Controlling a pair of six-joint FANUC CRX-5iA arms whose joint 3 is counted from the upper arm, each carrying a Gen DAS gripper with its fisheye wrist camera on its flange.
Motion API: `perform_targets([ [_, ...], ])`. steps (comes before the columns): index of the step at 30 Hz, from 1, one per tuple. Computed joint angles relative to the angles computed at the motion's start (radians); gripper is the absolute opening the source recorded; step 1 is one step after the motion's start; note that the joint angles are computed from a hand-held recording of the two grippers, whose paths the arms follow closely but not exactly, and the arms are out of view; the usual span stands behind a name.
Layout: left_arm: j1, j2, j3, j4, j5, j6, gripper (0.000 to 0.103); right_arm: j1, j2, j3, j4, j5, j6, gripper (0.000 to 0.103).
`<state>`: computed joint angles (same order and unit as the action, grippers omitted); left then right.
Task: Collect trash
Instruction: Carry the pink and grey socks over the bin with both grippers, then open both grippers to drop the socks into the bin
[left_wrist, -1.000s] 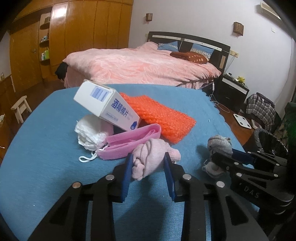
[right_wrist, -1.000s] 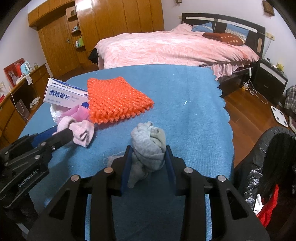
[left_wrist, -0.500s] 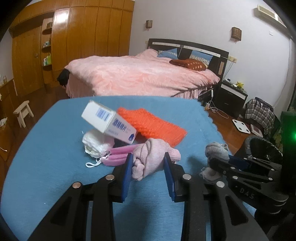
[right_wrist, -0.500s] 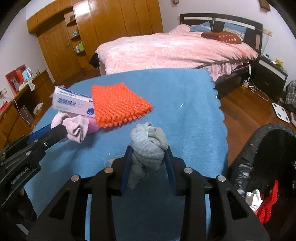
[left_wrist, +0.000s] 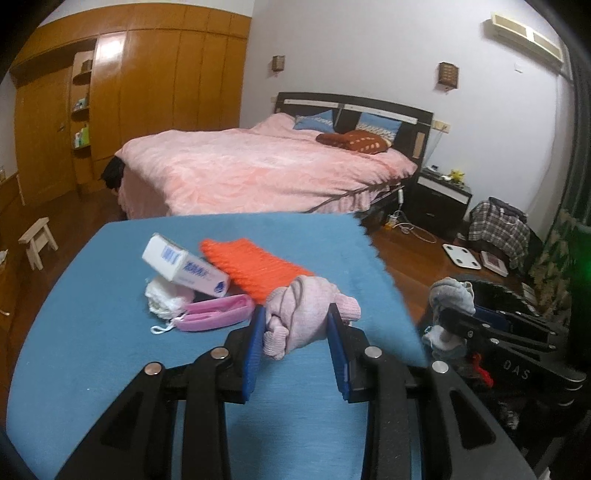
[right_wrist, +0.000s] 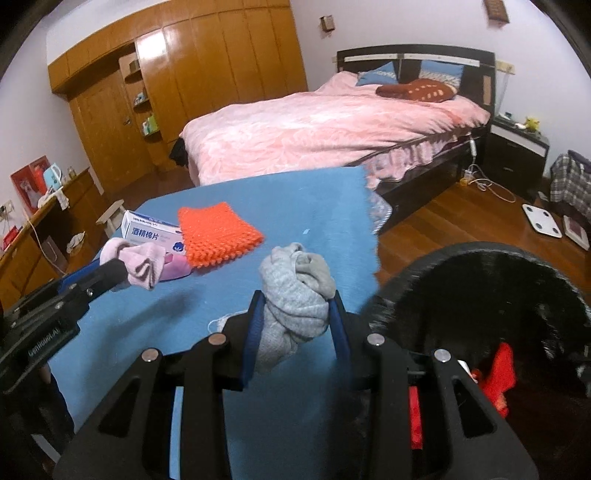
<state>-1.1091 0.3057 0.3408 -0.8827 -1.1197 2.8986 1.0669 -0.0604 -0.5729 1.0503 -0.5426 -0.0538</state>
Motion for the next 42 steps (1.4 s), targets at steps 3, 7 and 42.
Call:
perform_targets([
  [3, -0.012, 0.012, 0.027, -0.001, 0.015, -0.015, 0.033, 0.005, -0.046, -0.033, 0.019, -0.031, -0.020, 0.034],
  [7, -0.022, 0.039, 0.075, 0.008, 0.034, -0.058, 0.033, 0.017, -0.116, -0.076, 0.043, -0.087, -0.033, 0.034],
  [42, -0.015, 0.328, 0.433, 0.245, 0.222, -0.402, 0.068, 0.029, -0.435, -0.321, 0.000, -0.447, -0.170, 0.084],
])
